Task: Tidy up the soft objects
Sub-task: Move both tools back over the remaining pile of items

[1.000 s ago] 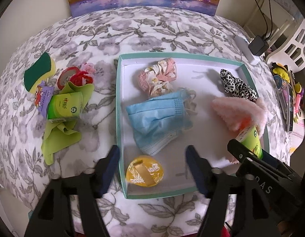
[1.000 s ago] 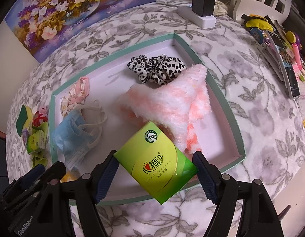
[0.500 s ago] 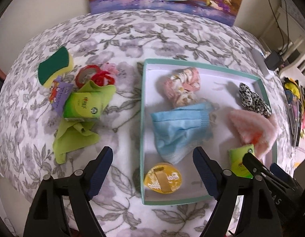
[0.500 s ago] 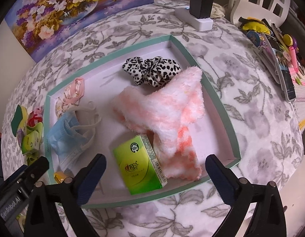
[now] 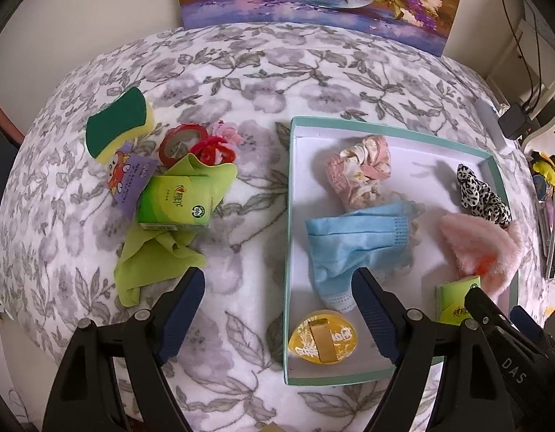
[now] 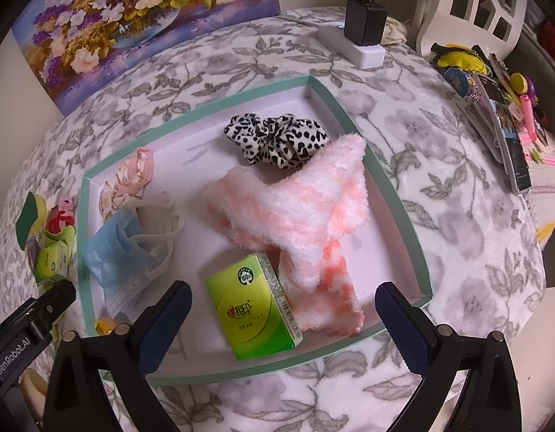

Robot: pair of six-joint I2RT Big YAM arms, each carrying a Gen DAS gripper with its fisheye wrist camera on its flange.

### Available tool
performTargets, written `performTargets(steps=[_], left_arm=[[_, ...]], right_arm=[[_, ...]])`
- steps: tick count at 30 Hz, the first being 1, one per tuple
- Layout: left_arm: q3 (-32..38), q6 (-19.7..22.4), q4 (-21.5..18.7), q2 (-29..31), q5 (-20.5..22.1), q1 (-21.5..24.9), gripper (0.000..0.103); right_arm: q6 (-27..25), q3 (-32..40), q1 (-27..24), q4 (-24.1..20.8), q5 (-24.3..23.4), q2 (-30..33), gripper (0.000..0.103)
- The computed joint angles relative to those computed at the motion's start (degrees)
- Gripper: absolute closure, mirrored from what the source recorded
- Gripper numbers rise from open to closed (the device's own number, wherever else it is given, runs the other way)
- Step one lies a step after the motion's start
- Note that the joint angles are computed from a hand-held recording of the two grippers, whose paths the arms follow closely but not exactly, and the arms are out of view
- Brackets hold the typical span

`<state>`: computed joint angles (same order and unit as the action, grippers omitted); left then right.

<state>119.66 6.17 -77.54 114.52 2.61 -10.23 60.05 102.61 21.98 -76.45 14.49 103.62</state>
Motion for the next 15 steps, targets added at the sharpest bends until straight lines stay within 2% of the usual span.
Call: performTargets(steps=[8, 12, 15], left_arm=[[1.7, -1.2, 0.5, 0.8, -1.9, 0.9, 0.019], [4.8, -2.2, -1.3, 2.6, -2.3, 2.4, 0.019], [7.2, -3.5, -2.1, 3.9, -3.4, 4.1, 0.019]], right_arm=[[-0.5, 4.3, 1.6, -2.7, 4.4, 1.6, 0.0], [-2.3, 7.4, 2.8, -1.9, 4.2, 3.2, 0.0], [-2.9, 11.3, 3.9, -3.4, 5.2, 5.4, 0.0]])
